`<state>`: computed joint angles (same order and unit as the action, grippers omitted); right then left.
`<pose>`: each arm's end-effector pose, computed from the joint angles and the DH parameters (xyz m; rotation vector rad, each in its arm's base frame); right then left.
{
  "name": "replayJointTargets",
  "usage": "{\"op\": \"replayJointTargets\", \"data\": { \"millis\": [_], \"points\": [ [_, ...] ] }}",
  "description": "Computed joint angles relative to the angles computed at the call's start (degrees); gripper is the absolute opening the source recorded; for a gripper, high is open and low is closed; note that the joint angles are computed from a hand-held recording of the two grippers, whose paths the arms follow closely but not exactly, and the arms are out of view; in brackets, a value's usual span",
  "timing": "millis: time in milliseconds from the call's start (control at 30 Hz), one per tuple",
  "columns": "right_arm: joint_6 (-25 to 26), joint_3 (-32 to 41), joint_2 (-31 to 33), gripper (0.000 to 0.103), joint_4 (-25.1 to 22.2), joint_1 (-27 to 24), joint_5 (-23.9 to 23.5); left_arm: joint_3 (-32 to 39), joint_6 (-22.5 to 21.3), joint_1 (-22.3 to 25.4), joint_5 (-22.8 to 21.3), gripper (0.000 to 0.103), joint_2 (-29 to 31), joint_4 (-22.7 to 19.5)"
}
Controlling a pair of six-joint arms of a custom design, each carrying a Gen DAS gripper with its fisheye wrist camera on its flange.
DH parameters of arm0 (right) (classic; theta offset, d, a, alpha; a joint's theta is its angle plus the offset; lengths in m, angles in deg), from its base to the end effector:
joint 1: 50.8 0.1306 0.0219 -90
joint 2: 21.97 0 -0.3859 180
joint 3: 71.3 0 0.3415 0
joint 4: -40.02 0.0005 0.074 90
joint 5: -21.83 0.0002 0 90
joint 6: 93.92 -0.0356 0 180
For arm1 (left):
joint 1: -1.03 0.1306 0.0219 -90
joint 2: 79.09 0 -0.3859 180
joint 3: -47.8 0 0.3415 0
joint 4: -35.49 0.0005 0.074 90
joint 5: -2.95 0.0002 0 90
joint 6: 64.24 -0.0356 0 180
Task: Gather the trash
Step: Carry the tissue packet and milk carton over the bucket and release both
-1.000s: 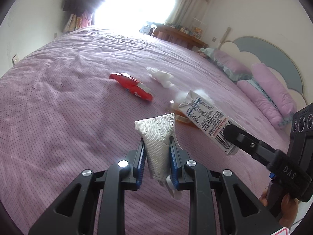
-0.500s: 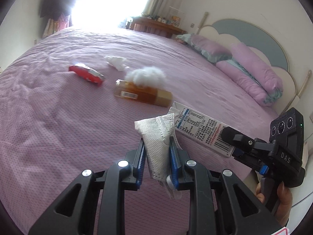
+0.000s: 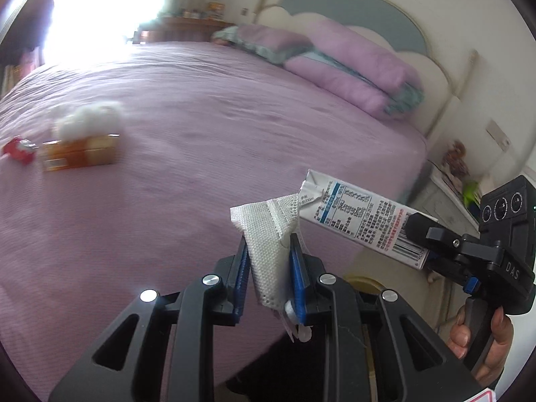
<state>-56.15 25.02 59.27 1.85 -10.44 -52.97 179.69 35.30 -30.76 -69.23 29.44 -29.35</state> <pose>0.3054 0.2467 0.5582 0.3895 2.0086 0.7856 0.4519 -0.2935 0.5603 0.6179 2.2794 -0.7202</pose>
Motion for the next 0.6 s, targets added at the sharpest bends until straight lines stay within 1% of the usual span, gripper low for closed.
{"op": "replayJointTargets", "data": {
  "millis": [67,133,167,267,300,400,467,567,600],
  "points": [
    [-1.81,-2.90,-3.56,0.053,-1.74,1.07,3.98,1.33,-0.82,-2.59,1.34,0.023,1.22,-1.00],
    [-5.03,-6.06,-7.67,0.053,-4.80,2.92,9.27,2.63,-1.92,-5.25,1.90,0.023,2.44,-2.04],
    [-6.27,-7.31,-9.09,0.053,-5.89,3.53,10.79,3.38,-2.43,-6.42,2.47,0.023,3.17,-2.69],
    [-14.03,-12.30,-14.68,0.053,-11.33,6.90,18.21,5.49,-3.60,-9.94,3.47,0.023,5.46,-4.78],
    [-16.76,-13.45,-15.66,0.053,-12.97,7.86,20.16,5.97,-3.97,-11.13,3.79,0.023,6.26,-5.29],
    [-25.86,-16.69,-18.49,0.053,-20.47,11.20,25.45,9.31,-4.78,-14.33,4.25,0.023,9.84,-8.27],
    [-30.41,-19.08,-20.06,0.053,-23.03,12.23,26.12,12.25,-5.40,-16.22,5.04,0.023,12.69,-10.82],
    [-38.43,-22.87,-21.84,0.053,-29.52,13.25,25.97,16.69,-6.11,-18.76,5.29,0.023,17.10,-14.31],
    [-39.91,-24.41,-22.41,0.053,-29.93,13.26,25.23,18.05,-6.05,-19.35,5.28,0.023,18.51,-15.22]
  ]
}}
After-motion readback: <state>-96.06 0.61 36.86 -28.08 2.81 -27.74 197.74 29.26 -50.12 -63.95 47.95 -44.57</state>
